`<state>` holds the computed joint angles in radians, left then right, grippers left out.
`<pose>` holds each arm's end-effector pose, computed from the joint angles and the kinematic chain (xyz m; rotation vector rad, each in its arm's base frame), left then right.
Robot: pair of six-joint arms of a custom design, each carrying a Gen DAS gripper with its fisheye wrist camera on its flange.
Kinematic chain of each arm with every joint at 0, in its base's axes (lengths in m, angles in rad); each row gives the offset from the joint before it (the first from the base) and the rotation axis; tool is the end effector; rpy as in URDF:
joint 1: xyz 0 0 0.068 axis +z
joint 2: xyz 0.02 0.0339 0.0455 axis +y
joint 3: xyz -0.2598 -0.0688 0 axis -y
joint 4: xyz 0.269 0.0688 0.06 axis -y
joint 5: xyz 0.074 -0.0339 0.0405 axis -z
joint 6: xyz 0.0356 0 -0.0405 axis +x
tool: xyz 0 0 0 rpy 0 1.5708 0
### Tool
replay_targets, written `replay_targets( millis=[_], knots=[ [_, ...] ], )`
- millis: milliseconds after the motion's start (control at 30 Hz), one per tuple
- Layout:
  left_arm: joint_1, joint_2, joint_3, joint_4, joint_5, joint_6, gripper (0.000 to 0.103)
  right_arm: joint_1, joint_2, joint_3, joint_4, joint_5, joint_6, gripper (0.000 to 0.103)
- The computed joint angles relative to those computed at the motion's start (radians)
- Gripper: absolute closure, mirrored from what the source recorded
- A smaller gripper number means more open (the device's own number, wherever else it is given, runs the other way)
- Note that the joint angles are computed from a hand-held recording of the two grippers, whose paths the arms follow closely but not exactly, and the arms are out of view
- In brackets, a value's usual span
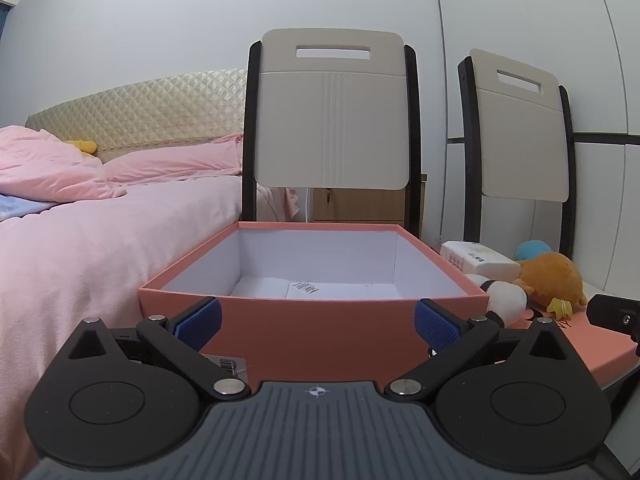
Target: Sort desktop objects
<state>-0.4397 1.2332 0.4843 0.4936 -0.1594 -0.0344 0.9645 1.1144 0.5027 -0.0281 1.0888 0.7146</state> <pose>0.2535 -0.1130 0.1919 0.2568 1.8087 -0.1892 0.1586 0.1733 0.1873 0.3138 1.8248 -0.0539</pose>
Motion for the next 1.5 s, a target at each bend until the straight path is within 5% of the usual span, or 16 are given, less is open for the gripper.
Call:
replay_targets(
  millis=[733,967,1233,1500],
  knots=[
    [-0.026,0.020,0.025,-0.013,-0.059,0.001,0.000,0.029,-0.054,-0.101,0.272,0.023,-0.142,0.000],
    [-0.028,0.014,0.034,-0.026,-0.061,0.003,0.000,0.031,-0.034,-0.011,0.128,0.078,-0.103,0.000],
    [-0.032,-0.002,0.013,-0.002,-0.072,-0.005,0.000,-0.012,-0.025,0.004,0.064,0.016,-0.078,0.000],
    [-0.038,0.031,0.018,0.042,-0.095,-0.005,0.000,-0.070,0.001,-0.070,0.277,-0.021,-0.171,0.000]
  ],
)
